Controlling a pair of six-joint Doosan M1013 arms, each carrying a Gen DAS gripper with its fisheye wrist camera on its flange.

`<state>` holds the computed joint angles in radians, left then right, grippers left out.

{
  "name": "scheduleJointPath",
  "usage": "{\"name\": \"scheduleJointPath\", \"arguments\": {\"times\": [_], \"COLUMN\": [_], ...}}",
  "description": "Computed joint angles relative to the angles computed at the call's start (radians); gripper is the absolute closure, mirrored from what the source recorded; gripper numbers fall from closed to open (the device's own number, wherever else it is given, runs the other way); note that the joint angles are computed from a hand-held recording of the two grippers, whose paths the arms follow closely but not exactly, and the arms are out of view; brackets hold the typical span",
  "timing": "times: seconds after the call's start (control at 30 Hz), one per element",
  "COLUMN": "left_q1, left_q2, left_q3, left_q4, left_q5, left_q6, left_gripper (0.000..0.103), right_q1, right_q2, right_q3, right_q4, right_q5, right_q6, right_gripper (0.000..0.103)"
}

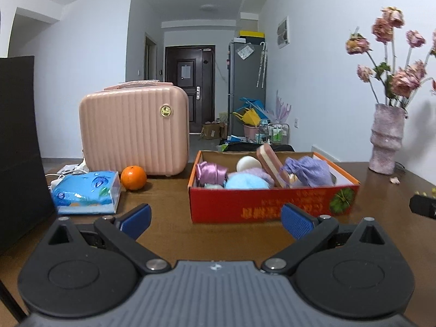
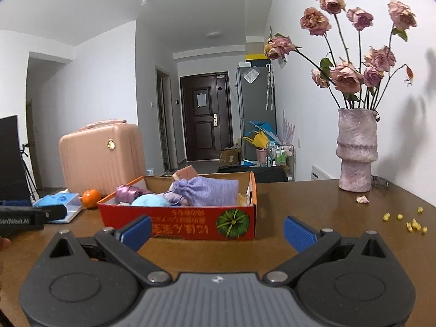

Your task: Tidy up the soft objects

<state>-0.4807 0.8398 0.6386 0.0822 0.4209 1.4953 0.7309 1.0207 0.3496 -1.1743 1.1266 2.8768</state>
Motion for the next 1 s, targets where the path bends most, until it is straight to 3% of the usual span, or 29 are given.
{"name": "scheduleJointPath", "arguments": {"times": [0.27,0.43,0.67,1.0], "left_q1": [-0.002,-0.001,0.000,0.003], "left_q2": [-0.146,-0.206,-0.257,-0.293], "left_q3": [0.274,0.383,0.476,0.538], "left_q4": [-0.043,-0.114,-0.178,-0.136], "left_q5": [-0.156,-0.201,-0.234,-0.293], "left_q6": [0.059,0.132,0.202,0.156], "left_gripper": [0.000,0.000,0.000,0.000], "right_q1": [0.047,0.070,0.095,0.106], "right_q2": [-0.067,-0.088,-0.091,-0.089], "right_q3": [0.146,0.191,0.199,0.189], "right_q4": [-0.076,-0.080,-0.055,-0.057], "right_q5": [-0.024,-0.035,-0.040,-0.034], "right_q6": [0.089,0.118,0.103,0.088], "right_gripper": [0.000,0.000,0.000,0.000]}}
